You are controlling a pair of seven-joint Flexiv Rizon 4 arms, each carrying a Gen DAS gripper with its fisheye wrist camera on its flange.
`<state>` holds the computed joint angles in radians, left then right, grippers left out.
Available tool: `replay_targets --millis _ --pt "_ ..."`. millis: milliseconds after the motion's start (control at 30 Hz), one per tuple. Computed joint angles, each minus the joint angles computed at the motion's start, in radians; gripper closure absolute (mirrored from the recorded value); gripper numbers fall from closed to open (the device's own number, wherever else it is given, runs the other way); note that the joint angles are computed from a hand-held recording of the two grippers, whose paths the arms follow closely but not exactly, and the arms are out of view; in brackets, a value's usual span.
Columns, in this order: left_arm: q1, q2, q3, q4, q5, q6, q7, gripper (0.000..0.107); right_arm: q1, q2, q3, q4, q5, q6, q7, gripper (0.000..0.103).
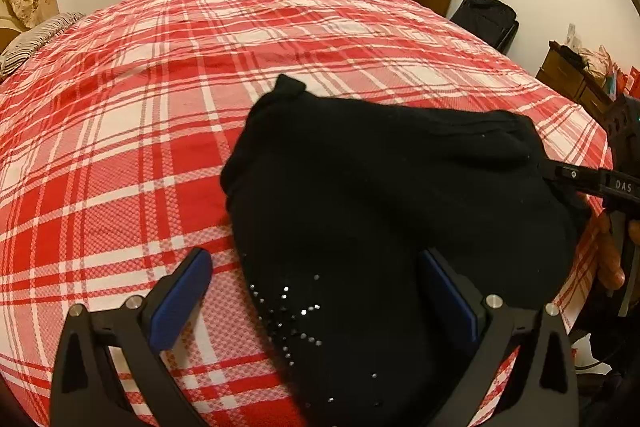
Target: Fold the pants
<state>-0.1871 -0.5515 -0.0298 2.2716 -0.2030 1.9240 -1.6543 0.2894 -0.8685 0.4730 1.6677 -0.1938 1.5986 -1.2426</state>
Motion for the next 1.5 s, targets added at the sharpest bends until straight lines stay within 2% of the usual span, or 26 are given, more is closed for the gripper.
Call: replay_targets --millis 133,267,400,533,700,833,900,967,1000,1233,1500 --pt "0.003 -0.008 -0.005 -0.004 0.009 0.012 0.001 0.004 0.014 -0.004 -0.012 -0.01 0.002 0.001 0.007 0.047" --pt "0.002 -0.01 -0.006 -0.007 0.014 0.014 0.008 0.004 0.007 -0.007 -0.003 -0.01 0.0 0.006 0.002 0.057" --pt "0.035 -0.001 -0.041 -0.002 0.046 0.013 0.012 0.018 -0.019 -0.016 0.034 -0.005 -0.01 0.025 -0.024 0.067" --pt "0.052 0.001 -0.057 -0.003 0.06 0.008 0.011 0.024 -0.01 -0.009 0.028 0.008 -0.031 0.046 -0.037 0.072" --pt "0.113 0.011 -0.111 0.002 0.117 0.001 0.015 0.049 -0.03 -0.002 0.06 0.031 -0.063 0.082 -0.055 0.073" --pt "0.121 0.016 -0.118 0.006 0.133 0.005 0.013 0.058 0.022 0.038 0.009 0.065 -0.096 0.126 -0.052 0.074" --pt "0.136 0.024 -0.127 0.014 0.142 0.013 0.005 0.076 0.035 0.051 0.001 0.072 -0.114 0.135 -0.047 0.075" --pt "0.177 0.034 -0.158 0.028 0.166 0.023 -0.01 0.084 0.054 0.065 -0.017 0.076 -0.133 0.144 -0.045 0.075" --pt "0.204 0.04 -0.178 0.036 0.185 0.026 -0.017 0.085 0.053 0.068 -0.01 0.071 -0.149 0.137 -0.048 0.075" --pt "0.242 0.068 -0.182 0.078 0.229 0.064 -0.056 0.087 0.039 0.044 0.051 -0.018 -0.196 0.043 -0.097 0.076" --pt "0.235 0.155 -0.081 0.163 0.224 0.13 -0.093 0.088 0.069 -0.068 0.158 -0.243 -0.169 -0.157 -0.238 0.077"
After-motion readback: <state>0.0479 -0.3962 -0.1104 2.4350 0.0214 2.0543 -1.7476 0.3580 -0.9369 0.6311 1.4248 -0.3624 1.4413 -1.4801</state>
